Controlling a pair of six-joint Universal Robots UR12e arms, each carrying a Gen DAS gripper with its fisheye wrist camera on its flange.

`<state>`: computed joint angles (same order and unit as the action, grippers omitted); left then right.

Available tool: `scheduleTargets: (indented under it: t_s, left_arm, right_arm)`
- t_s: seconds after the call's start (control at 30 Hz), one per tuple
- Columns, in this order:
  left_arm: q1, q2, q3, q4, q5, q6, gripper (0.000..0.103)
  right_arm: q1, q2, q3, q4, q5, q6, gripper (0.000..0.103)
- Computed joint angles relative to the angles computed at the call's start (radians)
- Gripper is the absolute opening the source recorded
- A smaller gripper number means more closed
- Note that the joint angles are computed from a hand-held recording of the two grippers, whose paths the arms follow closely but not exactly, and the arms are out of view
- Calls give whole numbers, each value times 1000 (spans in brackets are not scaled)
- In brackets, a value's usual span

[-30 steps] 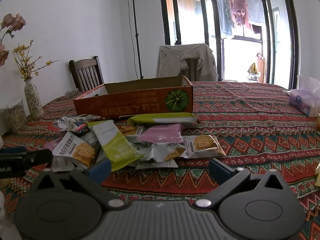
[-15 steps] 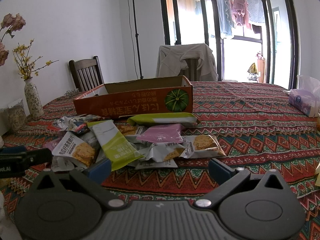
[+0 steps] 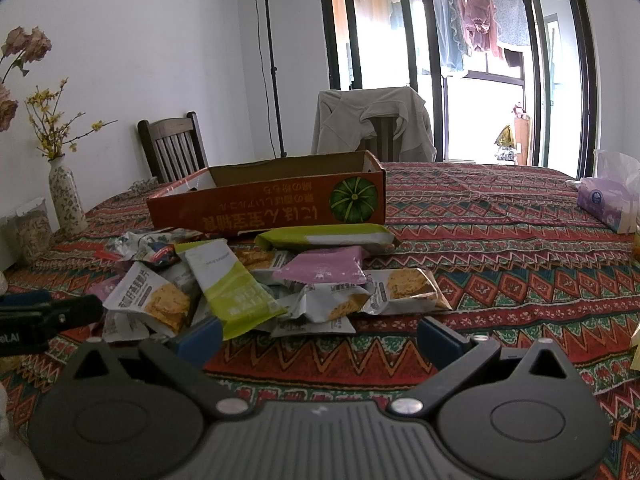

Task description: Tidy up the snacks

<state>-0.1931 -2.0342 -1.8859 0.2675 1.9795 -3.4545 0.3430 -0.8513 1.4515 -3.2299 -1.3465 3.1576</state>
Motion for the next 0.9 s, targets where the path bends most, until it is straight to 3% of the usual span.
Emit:
scheduleTargets:
  t_s: [0.57,0.9]
  left_arm:
    - [0,1,-1,5,6,0,103]
    - [9,2,-1,19,23,4,103]
  right_arm:
    - [-3,2,1,-6,18,-3,103]
    - [7,23,-51,15,37,-73,103]
